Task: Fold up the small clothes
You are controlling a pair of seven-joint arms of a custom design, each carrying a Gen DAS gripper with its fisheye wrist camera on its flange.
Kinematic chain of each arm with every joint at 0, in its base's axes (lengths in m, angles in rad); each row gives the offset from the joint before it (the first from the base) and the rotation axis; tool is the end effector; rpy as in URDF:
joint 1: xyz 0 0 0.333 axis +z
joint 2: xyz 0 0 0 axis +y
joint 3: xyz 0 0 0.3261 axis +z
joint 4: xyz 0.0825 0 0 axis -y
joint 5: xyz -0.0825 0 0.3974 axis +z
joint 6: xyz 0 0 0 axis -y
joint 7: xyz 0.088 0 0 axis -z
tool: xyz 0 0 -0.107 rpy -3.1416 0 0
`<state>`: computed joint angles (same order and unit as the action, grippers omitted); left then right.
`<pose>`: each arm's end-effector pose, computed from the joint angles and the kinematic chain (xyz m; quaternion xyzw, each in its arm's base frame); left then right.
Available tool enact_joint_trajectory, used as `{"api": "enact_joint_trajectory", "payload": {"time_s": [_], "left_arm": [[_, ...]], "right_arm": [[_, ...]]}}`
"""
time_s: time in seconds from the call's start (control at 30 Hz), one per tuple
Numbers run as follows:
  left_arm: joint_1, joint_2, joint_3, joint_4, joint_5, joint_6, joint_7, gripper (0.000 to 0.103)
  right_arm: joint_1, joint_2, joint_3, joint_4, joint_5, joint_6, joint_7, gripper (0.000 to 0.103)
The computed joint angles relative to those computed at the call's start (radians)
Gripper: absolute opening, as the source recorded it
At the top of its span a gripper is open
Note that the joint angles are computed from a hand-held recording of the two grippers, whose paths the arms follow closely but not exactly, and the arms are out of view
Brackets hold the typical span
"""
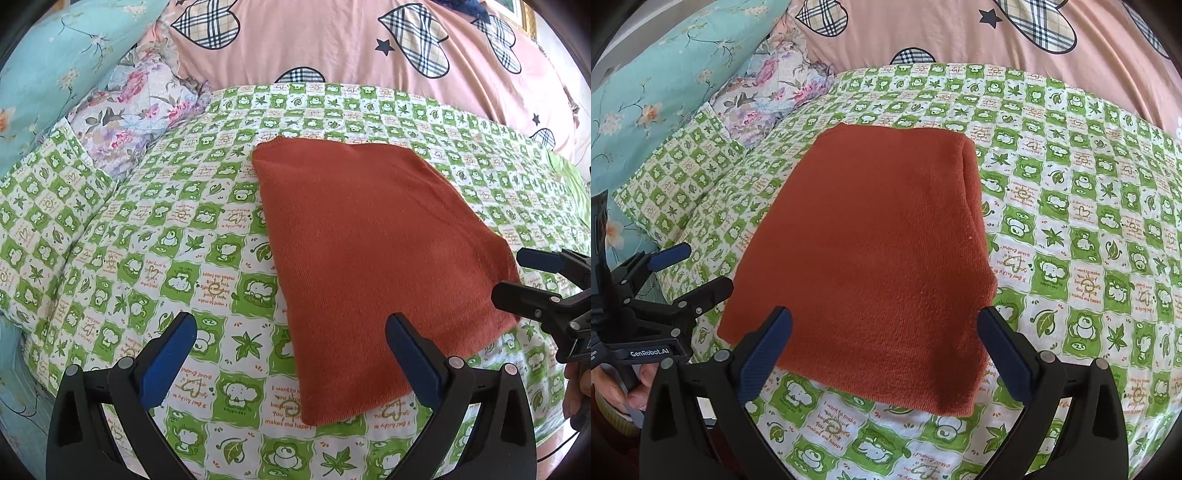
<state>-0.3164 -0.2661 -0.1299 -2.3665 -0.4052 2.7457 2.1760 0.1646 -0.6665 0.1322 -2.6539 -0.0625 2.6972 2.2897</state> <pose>0.4670 -0.2099 0.5037 -0.3825 0.8618 -0.2907 0.1626 0.3783 0.1229 0.5286 -0.5280 0.7740 -0.1570 0.3122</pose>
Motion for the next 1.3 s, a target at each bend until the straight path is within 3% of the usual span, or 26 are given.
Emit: {"api": "enact_joint_trajectory", "payload": {"time_s": [1.3], "left_arm": [[0.011,0.037,-0.014,0.045,0.012,-0.006,-0.020,0.102]], "right_arm": [[0.003,0.023,-0.032,0.006,0.036,0.039,-0.094,0.100]]}}
